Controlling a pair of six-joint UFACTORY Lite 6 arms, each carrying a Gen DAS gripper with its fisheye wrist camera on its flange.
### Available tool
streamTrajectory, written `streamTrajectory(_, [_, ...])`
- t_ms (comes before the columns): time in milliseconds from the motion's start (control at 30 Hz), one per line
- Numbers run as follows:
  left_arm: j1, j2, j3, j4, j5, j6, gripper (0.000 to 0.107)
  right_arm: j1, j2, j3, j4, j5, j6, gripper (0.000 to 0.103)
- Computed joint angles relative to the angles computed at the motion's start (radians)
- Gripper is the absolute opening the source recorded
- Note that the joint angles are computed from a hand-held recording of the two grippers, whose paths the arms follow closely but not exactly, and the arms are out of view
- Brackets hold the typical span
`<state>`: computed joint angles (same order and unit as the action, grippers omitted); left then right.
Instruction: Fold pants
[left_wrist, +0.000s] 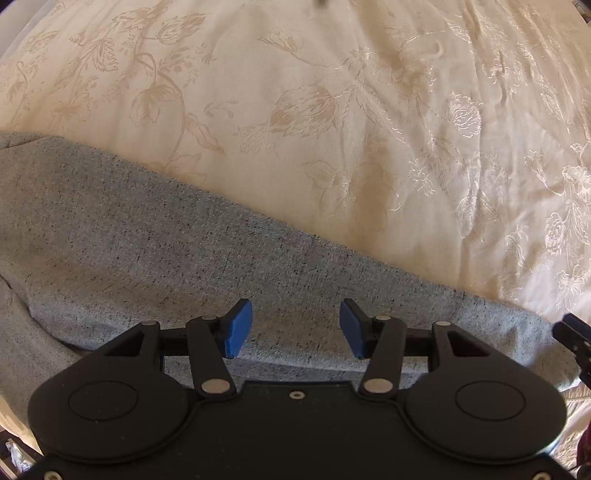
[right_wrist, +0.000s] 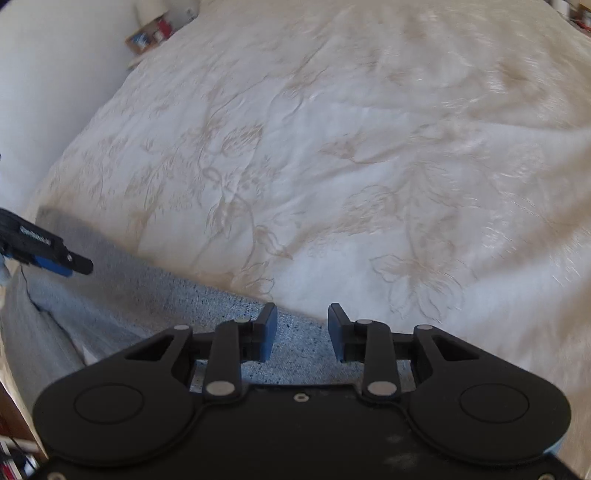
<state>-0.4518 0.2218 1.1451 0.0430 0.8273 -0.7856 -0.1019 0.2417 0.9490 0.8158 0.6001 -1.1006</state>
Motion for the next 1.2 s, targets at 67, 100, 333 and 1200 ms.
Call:
streamTrajectory(67, [0.005, -0.066, -0.05, 0.013, 0.01, -0.008, 0.058, 0.071, 0.072, 0.036, -0.026, -0.025, -0.03, 0.033])
streamTrajectory(100, [0.023, -0.089, -0.055, 0.01, 0.025, 0.006, 0.058, 0.103, 0.106, 0.056, -0.047, -0.033, -0.034, 0.033])
streamTrajectory(333, [0.123, -0.192, -0.184, -0.002, -0.019, 0.09, 0.058, 0.238, 0.199, 0.073, -0.184, -0.141, -0.036, 0.038])
streamTrajectory(1200, [0.423, -0.046, -0.099, -0.272, -0.096, 0.532, 0.058, 0.589, -0.23, -0.132, -0.556, -0.238, 0.376, 0.004])
